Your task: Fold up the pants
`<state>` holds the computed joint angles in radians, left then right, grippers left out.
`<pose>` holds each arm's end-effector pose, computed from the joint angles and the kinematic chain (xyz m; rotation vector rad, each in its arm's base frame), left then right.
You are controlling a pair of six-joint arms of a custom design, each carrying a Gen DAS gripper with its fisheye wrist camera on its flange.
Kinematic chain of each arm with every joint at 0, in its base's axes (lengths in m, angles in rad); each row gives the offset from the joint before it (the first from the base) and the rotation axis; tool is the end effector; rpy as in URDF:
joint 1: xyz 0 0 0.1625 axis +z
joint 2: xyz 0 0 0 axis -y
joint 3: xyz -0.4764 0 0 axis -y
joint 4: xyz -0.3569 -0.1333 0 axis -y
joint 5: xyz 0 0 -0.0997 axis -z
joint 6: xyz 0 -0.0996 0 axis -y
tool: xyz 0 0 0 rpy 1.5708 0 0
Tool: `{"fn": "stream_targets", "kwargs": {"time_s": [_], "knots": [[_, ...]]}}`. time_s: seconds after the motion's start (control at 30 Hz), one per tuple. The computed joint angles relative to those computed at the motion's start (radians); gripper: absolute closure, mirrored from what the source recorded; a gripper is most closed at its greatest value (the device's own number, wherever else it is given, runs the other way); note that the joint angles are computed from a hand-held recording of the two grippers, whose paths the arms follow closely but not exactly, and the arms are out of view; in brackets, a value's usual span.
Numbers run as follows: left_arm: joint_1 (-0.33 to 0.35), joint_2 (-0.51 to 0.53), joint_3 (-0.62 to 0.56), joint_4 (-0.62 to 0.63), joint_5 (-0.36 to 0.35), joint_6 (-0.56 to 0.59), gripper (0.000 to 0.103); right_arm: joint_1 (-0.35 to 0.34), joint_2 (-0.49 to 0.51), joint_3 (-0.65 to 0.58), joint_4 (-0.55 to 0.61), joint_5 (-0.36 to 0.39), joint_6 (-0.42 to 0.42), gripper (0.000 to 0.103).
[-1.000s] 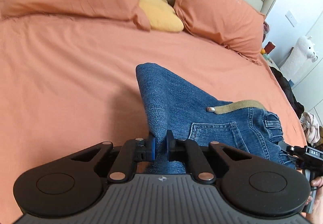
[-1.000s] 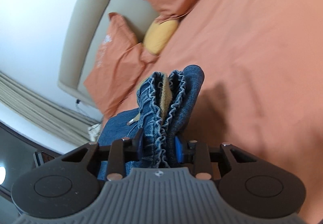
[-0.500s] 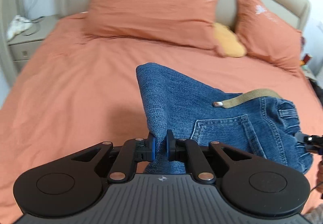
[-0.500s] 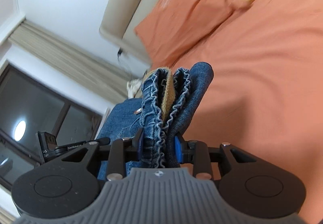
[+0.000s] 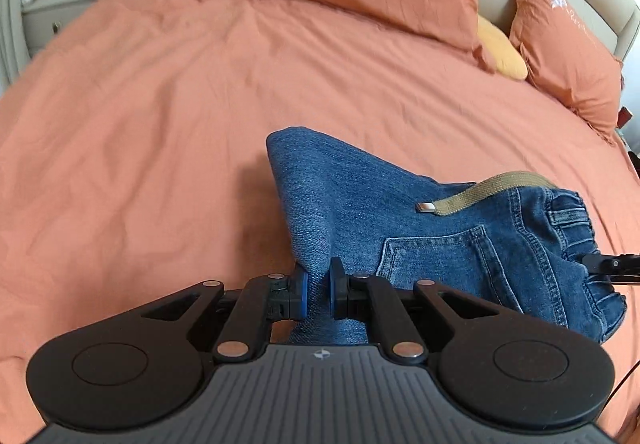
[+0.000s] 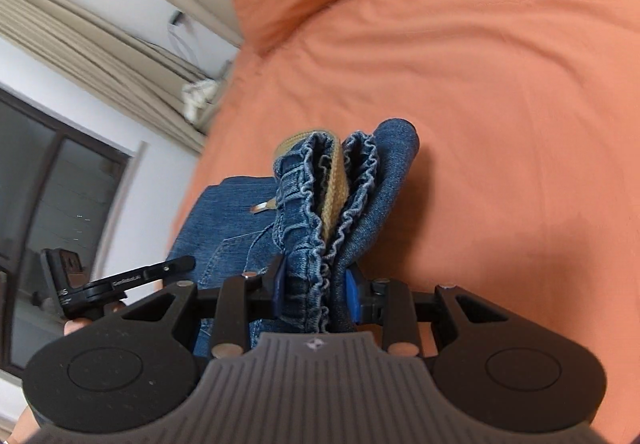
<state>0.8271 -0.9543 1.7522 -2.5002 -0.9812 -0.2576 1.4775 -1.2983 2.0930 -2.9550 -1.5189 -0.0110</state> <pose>-0.2906 -0.5946 0.2267 0.5830 2.5701 -0.5362 0.0898 -0.5270 0.3394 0.0994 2.9852 -0.9096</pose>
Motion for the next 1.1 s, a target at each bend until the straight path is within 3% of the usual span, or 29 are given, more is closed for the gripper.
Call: {"fn": "stream_targets", "kwargs": {"time_s": [0.33, 0.47, 0.5, 0.53, 0.57, 0.6, 0.73, 0.83, 0.97, 1.1], "knots": [[0.085, 0.024, 0.032, -0.097, -0.068, 0.021, 0.090, -0.043, 0.054, 0.048, -0.098, -0.108, 0.062, 0.079], [0.086, 0.037, 0.030, -0.081, -0.052, -0.022, 0.078, -0.049, 0.064, 0.048, -0.104, -0.115, 0.086, 0.075], [0.079, 0.036, 0.026, -0.064, -0.037, -0.030, 0.075, -0.044, 0.063, 0.043, -0.092, -0.123, 0.093, 0.070], [0.067, 0.033, 0.021, -0.041, -0.012, -0.038, 0.065, -0.033, 0.067, 0.031, -0.083, -0.142, 0.094, 0.063], [0.051, 0.029, 0.022, -0.024, 0.027, -0.039, 0.053, -0.022, 0.063, 0.032, -0.088, -0.160, 0.077, 0.061], [0.026, 0.022, 0.035, -0.025, 0.083, -0.029, 0.051, -0.007, 0.054, 0.040, -0.102, -0.180, 0.055, 0.057], [-0.060, -0.038, 0.126, -0.080, 0.210, 0.059, 0.048, 0.080, 0.022, 0.089, -0.199, -0.303, -0.081, 0.058], [-0.108, -0.100, 0.188, -0.070, 0.184, 0.059, 0.050, 0.157, 0.007, 0.144, -0.299, -0.384, -0.211, 0.066], [-0.158, -0.143, 0.254, 0.005, 0.155, 0.015, 0.064, 0.265, 0.071, 0.213, -0.505, -0.506, -0.432, 0.076], [-0.187, -0.144, 0.315, 0.042, 0.185, -0.042, 0.069, 0.291, 0.126, 0.258, -0.594, -0.569, -0.508, 0.077]]}}
